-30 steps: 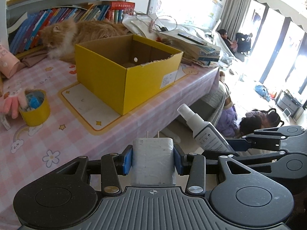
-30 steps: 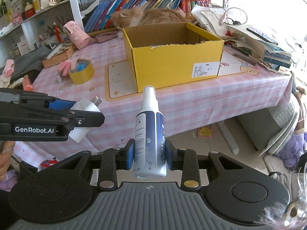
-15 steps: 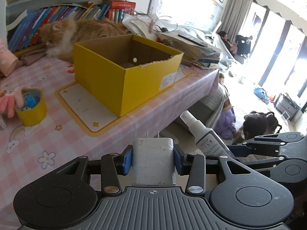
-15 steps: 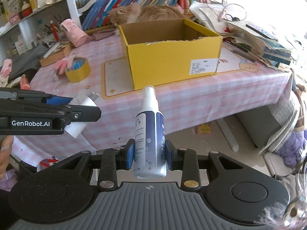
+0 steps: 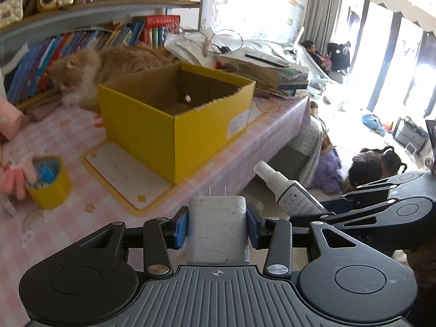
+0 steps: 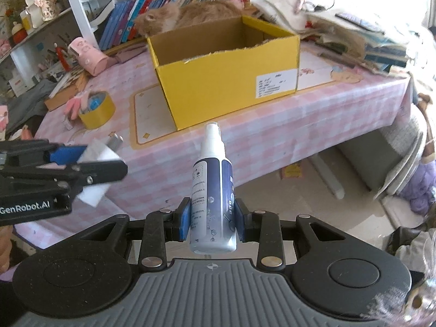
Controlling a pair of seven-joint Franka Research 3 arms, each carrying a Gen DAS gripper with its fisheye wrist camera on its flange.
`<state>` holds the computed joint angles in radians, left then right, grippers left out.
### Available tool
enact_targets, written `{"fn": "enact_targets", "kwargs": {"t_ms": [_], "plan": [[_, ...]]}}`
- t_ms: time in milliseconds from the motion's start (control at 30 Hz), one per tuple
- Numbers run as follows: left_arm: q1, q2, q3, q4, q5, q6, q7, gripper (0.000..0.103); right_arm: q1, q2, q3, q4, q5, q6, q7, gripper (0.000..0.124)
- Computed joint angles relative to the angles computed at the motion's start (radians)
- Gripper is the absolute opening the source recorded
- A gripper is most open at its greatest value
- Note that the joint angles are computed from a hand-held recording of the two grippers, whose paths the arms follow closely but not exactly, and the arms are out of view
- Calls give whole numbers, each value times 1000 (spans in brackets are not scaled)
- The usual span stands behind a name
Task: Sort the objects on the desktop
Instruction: 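Lift and carry the spray bottle and charger toward the yellow box with both tools, then lower both held items into the yellow box and open both tools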
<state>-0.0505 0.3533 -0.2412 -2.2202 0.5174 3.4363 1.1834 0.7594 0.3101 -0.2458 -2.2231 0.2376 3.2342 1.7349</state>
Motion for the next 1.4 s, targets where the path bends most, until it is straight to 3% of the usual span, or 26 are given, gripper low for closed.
{"fn": "enact_targets", "kwargs": {"t_ms": [67, 167, 267, 467, 667, 967, 1400], "plan": [[24, 11, -24, 21, 29, -21, 6, 42, -45, 11, 42, 25, -1, -13, -11, 30], [148, 50, -152, 67, 113, -71, 9, 42, -62, 28, 50, 53, -8, -20, -10, 30], [222, 88, -236, 103, 134, -101, 42, 42, -60, 42, 36, 78, -18, -33, 4, 30], [209, 121, -229, 155, 89, -91, 85, 42, -92, 63, 37, 131, -45, -64, 35, 30], [186, 154, -216, 234, 49, -101, 101, 42, -204, 88, 126, 210, -75, -92, 2, 30], [223, 249, -288, 396, 10, -138, 170, 42, -290, 178, 179, 389, -64, -74, -67, 30], [122, 384, -206, 669, -94, -192, 280, 42, -386, 366, 244, 735, -35, -164, -177, 30]]}}
